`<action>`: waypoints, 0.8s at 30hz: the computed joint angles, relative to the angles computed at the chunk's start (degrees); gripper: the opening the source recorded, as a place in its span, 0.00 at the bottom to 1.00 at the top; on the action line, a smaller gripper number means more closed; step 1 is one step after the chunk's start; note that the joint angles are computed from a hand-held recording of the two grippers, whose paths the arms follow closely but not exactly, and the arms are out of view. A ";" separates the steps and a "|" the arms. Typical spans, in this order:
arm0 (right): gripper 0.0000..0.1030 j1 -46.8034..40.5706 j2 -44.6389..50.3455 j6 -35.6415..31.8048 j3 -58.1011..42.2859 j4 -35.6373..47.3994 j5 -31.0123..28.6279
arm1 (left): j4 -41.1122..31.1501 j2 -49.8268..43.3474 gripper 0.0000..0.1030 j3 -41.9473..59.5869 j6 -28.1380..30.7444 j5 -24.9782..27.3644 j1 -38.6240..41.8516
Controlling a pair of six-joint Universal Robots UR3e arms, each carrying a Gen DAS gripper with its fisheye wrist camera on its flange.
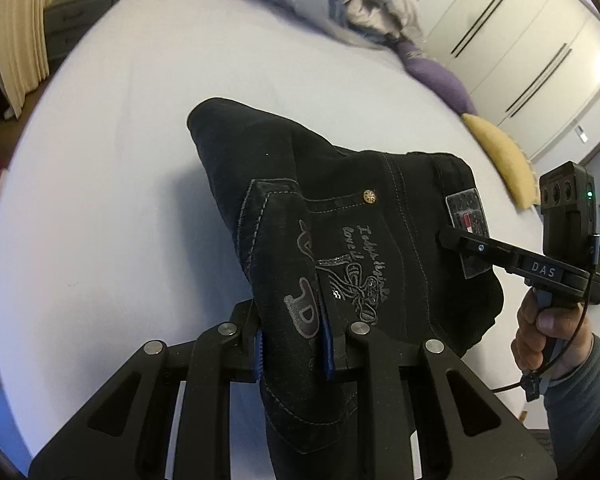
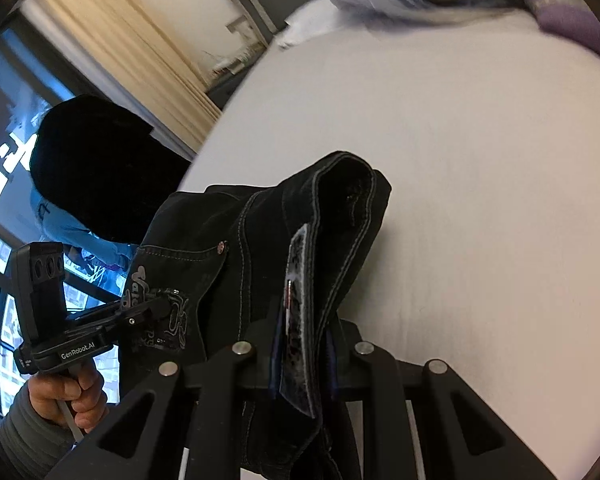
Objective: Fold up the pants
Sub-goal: 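Release the jeans and lift both tools away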
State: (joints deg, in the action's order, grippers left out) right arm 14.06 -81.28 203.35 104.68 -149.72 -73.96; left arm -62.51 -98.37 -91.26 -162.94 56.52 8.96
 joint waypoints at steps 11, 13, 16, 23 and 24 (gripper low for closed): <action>0.68 -2.31 -5.68 5.38 17.90 -18.38 -0.01 | 15.48 1.94 0.58 -12.89 -1.61 2.14 3.24; 0.70 0.52 -9.82 6.12 19.32 -17.87 -5.48 | 19.79 7.02 0.70 -17.52 -0.79 2.26 5.89; 0.77 8.13 -14.25 8.44 17.55 -13.24 -16.26 | 26.01 19.27 0.92 -25.48 -3.32 4.81 6.17; 1.00 33.99 -14.89 17.80 6.00 -1.25 -49.65 | 32.59 40.58 1.00 -30.63 -6.88 21.51 -4.59; 1.00 35.52 -12.55 18.41 2.46 0.00 -52.60 | 32.62 42.91 1.00 -30.58 -7.44 25.38 -6.99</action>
State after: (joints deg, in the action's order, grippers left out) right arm 49.58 -93.83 221.76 107.14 -149.72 -126.56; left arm -29.89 -55.46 -121.84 -170.38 81.90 1.97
